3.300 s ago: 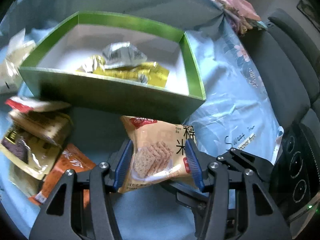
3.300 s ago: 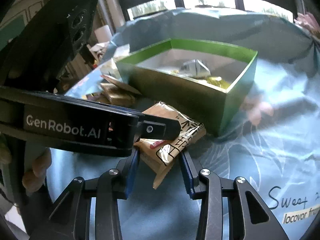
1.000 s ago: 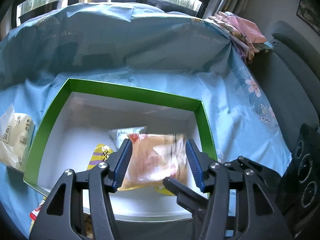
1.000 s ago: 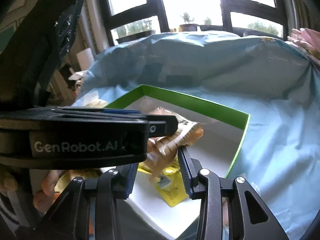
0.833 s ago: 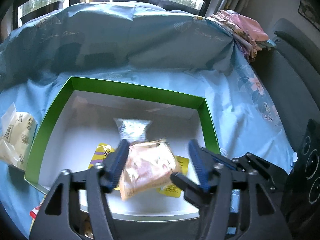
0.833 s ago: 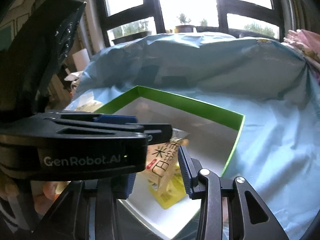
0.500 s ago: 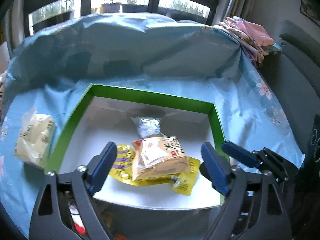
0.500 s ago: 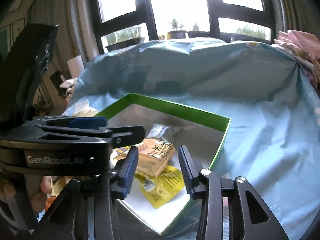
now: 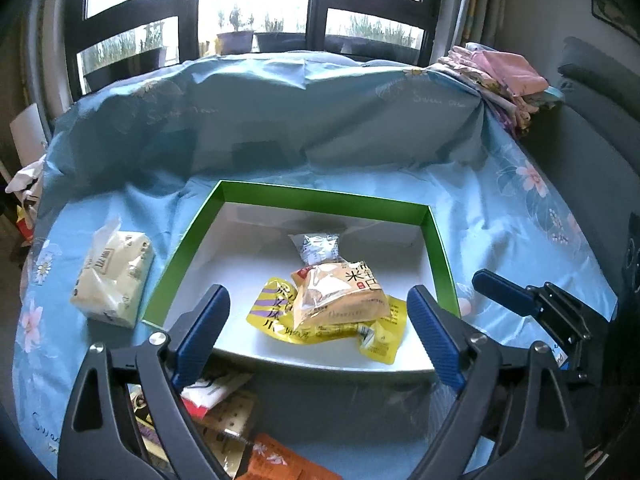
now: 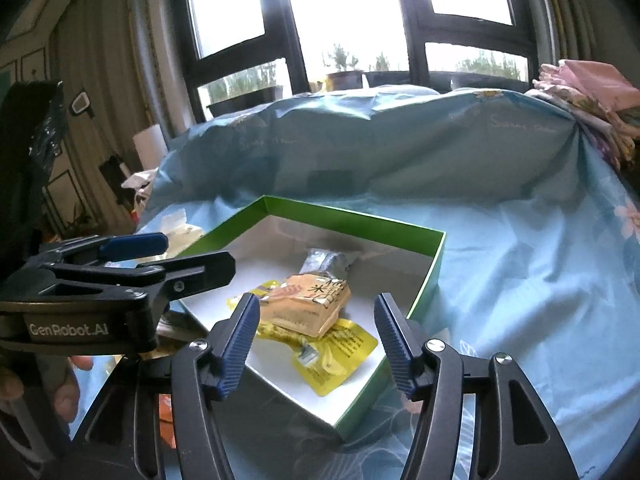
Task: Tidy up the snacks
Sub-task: 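Withdraw the right gripper from the box toward the remaining snacks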
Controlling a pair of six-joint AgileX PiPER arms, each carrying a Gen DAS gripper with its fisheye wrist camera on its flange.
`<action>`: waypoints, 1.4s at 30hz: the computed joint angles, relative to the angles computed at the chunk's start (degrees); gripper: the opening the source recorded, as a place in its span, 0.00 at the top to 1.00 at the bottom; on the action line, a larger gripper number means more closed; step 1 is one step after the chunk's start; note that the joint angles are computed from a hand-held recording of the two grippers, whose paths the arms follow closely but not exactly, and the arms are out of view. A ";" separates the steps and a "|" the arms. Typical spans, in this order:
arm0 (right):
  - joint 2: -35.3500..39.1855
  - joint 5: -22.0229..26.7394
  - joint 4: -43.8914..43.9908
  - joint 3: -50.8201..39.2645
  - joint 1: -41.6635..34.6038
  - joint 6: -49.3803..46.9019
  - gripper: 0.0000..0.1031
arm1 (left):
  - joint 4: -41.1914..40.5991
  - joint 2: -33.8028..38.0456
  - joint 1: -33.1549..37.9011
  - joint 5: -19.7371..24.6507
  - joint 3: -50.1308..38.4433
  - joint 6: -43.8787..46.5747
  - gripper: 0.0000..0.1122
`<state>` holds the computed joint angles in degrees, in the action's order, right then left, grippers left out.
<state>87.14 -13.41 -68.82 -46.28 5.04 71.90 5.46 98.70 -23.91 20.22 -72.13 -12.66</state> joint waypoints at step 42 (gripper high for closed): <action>-1.20 -7.54 -15.02 10.05 10.71 3.64 0.40 | -23.50 -23.07 13.11 0.69 34.34 14.22 0.09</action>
<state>85.94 -20.95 -83.84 -36.23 15.75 75.54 -18.05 75.63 -10.81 20.90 -37.79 1.55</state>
